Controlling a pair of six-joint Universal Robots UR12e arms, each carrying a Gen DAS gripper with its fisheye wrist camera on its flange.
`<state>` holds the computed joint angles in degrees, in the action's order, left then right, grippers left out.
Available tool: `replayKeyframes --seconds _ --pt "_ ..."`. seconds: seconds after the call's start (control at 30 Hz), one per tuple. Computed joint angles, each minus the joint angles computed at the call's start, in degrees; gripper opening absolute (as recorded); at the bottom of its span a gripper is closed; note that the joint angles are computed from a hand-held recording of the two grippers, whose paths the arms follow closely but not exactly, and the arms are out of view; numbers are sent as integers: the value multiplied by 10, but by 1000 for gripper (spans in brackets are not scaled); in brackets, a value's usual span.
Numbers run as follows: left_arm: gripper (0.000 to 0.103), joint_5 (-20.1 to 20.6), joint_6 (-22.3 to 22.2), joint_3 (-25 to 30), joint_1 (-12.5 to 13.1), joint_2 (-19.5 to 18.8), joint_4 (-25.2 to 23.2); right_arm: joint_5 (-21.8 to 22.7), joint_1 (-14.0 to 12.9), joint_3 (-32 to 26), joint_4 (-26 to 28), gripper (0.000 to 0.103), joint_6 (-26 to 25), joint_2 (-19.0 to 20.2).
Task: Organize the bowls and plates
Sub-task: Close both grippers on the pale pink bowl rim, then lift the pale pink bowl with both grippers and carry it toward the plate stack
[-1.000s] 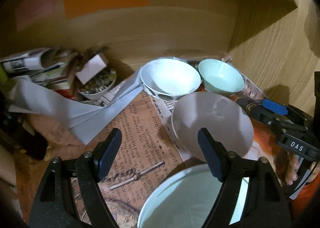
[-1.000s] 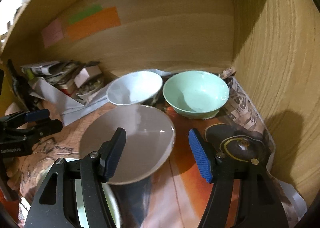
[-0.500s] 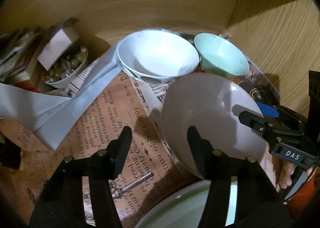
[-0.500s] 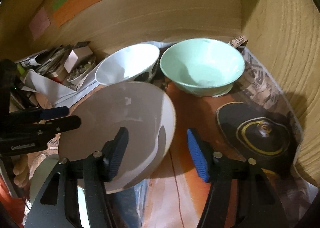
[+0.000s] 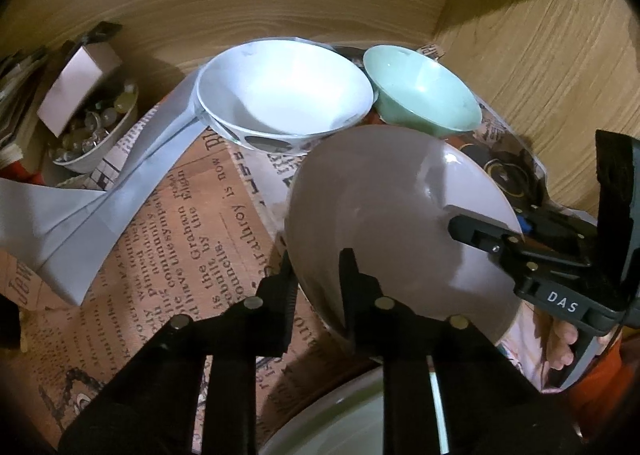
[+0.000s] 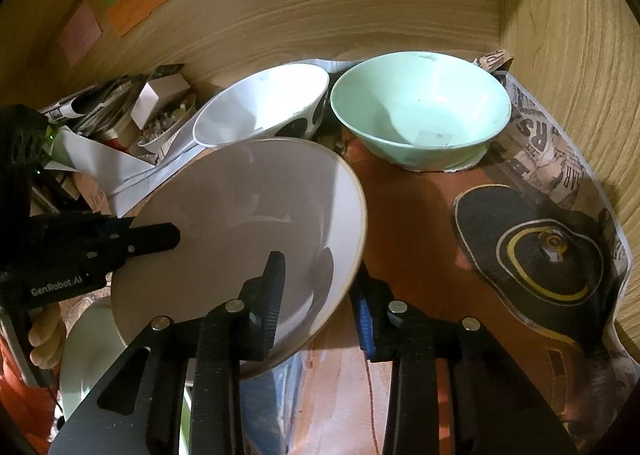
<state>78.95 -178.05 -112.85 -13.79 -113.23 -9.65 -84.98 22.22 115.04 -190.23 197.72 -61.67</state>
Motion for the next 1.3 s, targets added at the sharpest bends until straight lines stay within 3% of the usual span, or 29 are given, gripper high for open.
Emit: replayKeyframes --seconds 0.23,0.57,1.3 --pt "20 28 2 3 -9 -2 4 -15 4 1 -1 26 4 -2" --pt "20 28 -1 -10 -9 9 31 -29 8 10 -25 26 8 -12" --pt "20 43 -34 -106 7 78 171 -54 51 20 -85 26 -17 -33"
